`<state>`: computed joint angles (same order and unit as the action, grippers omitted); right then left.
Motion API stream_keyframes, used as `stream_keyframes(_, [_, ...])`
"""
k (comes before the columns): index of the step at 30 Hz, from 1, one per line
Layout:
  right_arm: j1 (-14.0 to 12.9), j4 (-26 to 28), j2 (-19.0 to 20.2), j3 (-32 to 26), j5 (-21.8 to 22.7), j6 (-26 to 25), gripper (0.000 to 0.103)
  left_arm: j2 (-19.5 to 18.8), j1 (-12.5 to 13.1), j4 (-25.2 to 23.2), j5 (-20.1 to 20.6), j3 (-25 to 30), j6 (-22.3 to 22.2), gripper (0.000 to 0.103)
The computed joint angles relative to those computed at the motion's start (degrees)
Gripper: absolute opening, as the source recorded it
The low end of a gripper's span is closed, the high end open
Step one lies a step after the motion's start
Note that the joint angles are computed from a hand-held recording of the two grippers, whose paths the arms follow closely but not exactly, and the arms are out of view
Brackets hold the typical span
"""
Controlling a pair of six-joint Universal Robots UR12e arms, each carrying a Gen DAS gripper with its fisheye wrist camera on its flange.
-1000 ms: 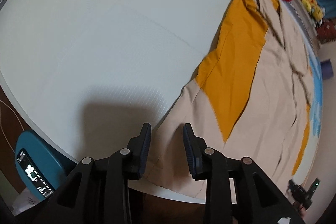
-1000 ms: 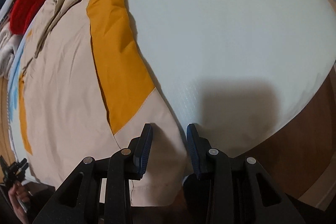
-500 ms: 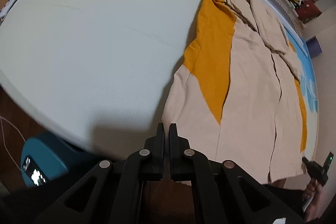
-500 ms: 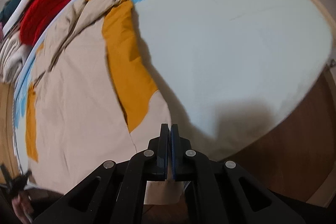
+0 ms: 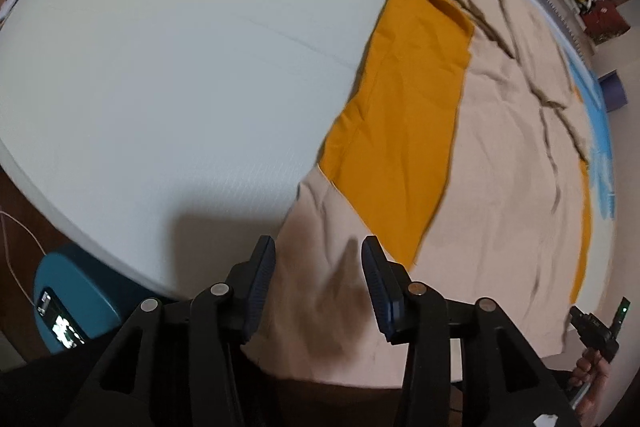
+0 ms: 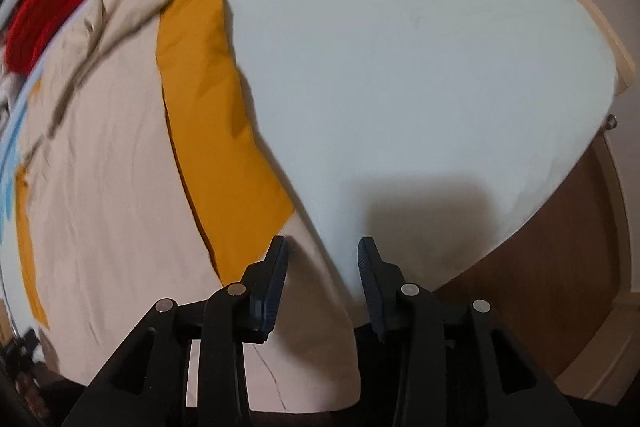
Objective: Fold large clothes
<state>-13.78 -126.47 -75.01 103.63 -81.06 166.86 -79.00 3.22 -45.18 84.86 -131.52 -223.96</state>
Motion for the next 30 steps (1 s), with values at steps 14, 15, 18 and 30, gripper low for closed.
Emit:
stream_keyframes(14, [1.25, -1.58, -0.36, 0.39, 1.64, -4.09, 0.004, -2.13, -3.44, -3.31, 5.26, 2.24, 6.14, 0.001])
stream_keyframes(15, [0.75, -2.05, -0.73, 0.52, 3.02, -3.27, 0.004, -1.83, -3.45, -3.35, 4.79, 2.13, 6.31, 0.001])
stream_keyframes(18, [0.03, -0.96, -0.36, -0.1, 4.93, -1.26, 0.005, -2.13, -2.7, -4.88, 1.71, 1.94, 7.45, 0.006])
stream_keyframes(30, [2.1, 1.18, 0.8, -0.4, -2.34, -4.15, 0.009, -3.28, -2.81, -4.24, 3.99, 1.86, 8.1, 0.004])
